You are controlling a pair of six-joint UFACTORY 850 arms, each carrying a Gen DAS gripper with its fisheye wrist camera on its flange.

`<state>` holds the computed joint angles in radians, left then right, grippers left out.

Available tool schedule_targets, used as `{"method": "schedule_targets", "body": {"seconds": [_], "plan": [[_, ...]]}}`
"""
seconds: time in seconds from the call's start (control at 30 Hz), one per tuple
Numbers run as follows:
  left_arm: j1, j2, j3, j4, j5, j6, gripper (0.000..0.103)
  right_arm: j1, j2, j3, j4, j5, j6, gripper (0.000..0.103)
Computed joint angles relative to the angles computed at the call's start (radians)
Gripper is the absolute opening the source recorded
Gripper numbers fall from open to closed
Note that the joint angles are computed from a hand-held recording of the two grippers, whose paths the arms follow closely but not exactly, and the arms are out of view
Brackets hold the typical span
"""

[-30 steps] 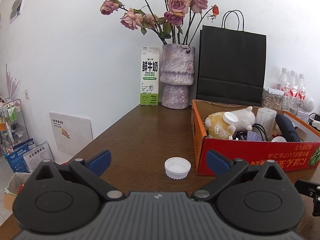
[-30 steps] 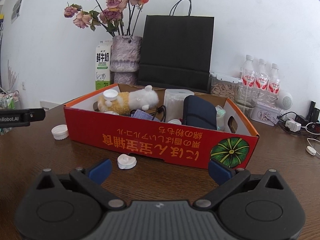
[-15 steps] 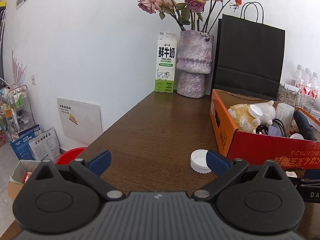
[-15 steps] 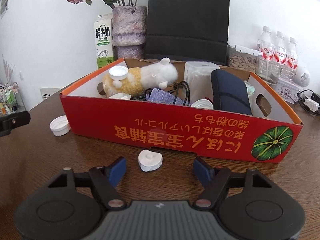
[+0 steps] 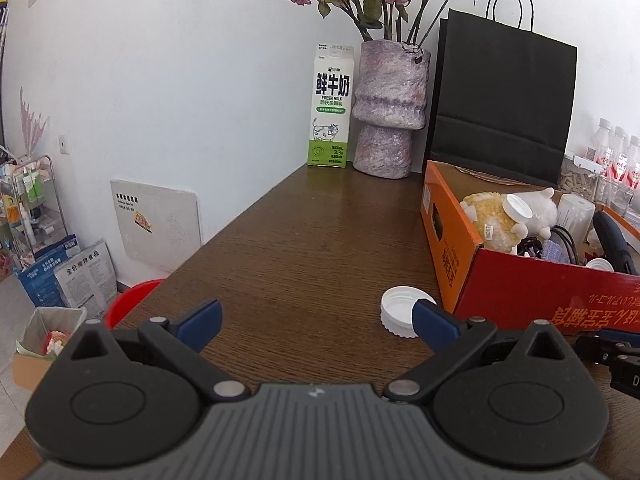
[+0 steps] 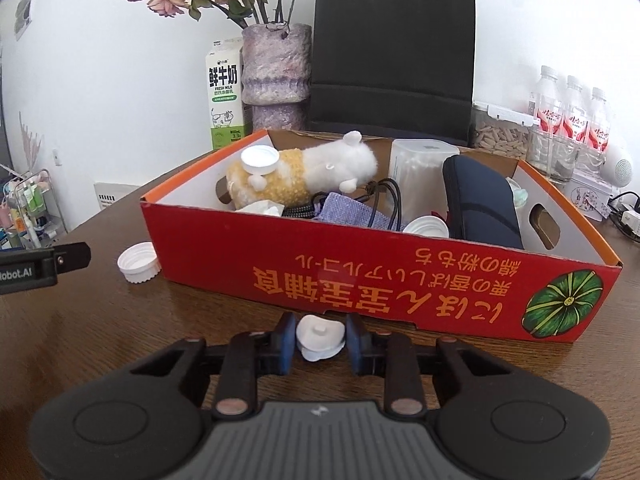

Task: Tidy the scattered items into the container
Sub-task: 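Grasp the large white cap with the left gripper while the right holds its cap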

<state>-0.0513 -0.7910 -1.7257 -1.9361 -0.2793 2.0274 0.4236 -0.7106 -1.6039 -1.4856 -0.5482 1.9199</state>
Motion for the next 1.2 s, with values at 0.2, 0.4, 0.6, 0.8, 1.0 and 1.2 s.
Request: {"method": "schedule_targets", "body": {"seconds": [0.2, 0.4, 0.6, 0.8, 1.0, 1.2], "plan": [[-0.030, -0.032, -0.062, 0.223, 0.020, -0.138, 0.103, -0.001, 0.017, 0.024, -0.026, -0.014, 0.028, 0.026], [-0.065, -0.072, -0.122, 0.408, 0.092, -0.247, 0.103, -0.009, 0.036, 0.054, -0.034, -0.018, 0.043, 0.026], [-0.068, -0.104, -0.174, 0.583, 0.070, -0.405, 0.096, -0.018, 0.055, 0.082, -0.050, -0.021, 0.069, 0.026], [-0.070, -0.126, -0.213, 0.761, 0.033, -0.567, 0.082, -0.021, 0.063, 0.094, -0.051, -0.014, 0.066, 0.026], [-0.059, -0.133, -0.233, 0.816, -0.038, -0.637, 0.041, -0.023, 0.066, 0.099, -0.052, -0.012, 0.067, 0.026], [-0.055, -0.117, -0.202, 0.741, -0.025, -0.572, 0.041, -0.025, 0.072, 0.109, -0.068, -0.011, 0.084, 0.026]]}}
